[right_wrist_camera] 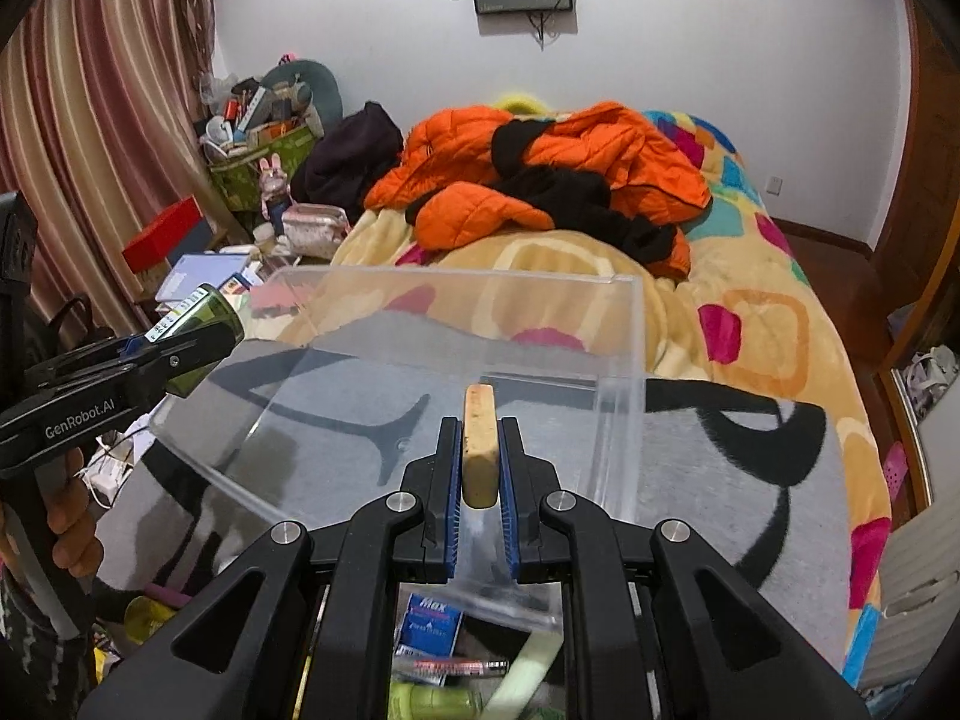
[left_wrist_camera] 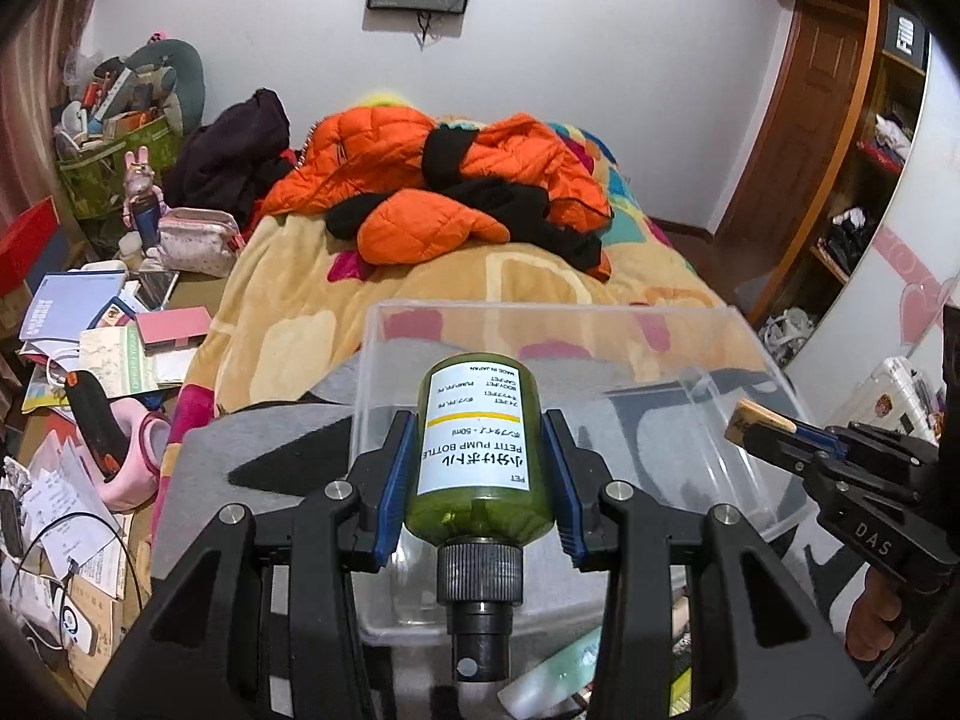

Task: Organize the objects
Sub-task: 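Carry both items over the clear plastic box and open both tools to drop them, then withdraw both tools from the box toward the remaining toiletries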

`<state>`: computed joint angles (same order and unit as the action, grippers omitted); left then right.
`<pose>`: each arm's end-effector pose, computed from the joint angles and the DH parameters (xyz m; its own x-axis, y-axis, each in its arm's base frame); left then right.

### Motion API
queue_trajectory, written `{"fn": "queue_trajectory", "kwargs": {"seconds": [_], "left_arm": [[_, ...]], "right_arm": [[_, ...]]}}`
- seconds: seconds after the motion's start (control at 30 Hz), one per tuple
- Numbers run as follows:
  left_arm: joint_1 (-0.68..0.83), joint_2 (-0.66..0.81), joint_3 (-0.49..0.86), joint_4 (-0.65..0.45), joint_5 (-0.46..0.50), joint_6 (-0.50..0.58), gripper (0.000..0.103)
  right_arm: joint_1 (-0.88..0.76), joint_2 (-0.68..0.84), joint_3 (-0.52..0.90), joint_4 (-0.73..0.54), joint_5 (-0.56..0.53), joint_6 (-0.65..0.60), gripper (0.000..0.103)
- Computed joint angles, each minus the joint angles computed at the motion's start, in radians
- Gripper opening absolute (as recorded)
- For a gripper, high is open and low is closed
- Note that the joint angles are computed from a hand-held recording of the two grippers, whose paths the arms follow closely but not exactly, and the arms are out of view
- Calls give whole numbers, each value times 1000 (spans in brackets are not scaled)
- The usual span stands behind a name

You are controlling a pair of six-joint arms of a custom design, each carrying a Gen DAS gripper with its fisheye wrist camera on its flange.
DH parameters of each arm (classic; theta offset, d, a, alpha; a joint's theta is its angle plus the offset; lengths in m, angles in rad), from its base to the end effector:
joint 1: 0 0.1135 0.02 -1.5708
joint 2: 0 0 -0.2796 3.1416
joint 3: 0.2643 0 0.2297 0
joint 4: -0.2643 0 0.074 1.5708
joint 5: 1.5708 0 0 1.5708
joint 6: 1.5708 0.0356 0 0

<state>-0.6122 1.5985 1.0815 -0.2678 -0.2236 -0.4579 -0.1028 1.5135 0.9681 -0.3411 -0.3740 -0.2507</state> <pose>0.2722 -0.1815 0.2587 -0.7097 -0.0283 -0.7039 0.1318 0.9762 -0.1722 0.2922 -0.0171 0.2459 -0.7134 -0.1586 -0.6826 -0.3212 0.9397 0.1174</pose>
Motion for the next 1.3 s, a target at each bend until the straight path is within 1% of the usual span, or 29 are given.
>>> {"fn": "queue_trajectory", "kwargs": {"seconds": [0.1,0.2,0.3,0.4,0.5,0.73,0.8,0.87,0.93,1.0,1.07,1.2,1.27,1.3], "left_arm": [[-1,44,27,-13,3,15,41],[-3,78,50,-25,3,31,41],[-5,105,68,-37,4,44,41],[-3,124,80,-45,15,51,41],[1,132,79,-43,33,52,41],[-19,111,67,-42,15,60,42],[-24,101,65,-48,14,61,46],[-36,81,52,-44,-3,59,51],[-50,65,46,-46,-21,59,53],[-67,46,38,-50,-41,59,57],[-86,24,27,-51,-63,55,66],[-125,-35,-4,-50,-107,53,70],[-144,-69,-25,-47,-127,47,78],[-154,-82,-33,-47,-138,43,79]], "right_arm": [[13,34,20,-12,7,3,10],[33,42,20,1,40,7,10],[45,52,35,-17,39,3,10],[72,55,33,-7,74,2,10],[96,60,31,1,101,1,10],[100,58,23,-7,93,-14,11],[91,54,25,-18,80,-20,16],[76,39,18,-19,59,-25,29],[68,8,-3,-11,54,-29,35],[66,-25,-24,0,59,-36,41],[60,-68,-49,5,59,-48,48],[28,-143,-78,-23,23,-81,52],[9,-178,-89,-42,-2,-96,59],[-1,-195,-95,-50,-14,-104,61]]}}
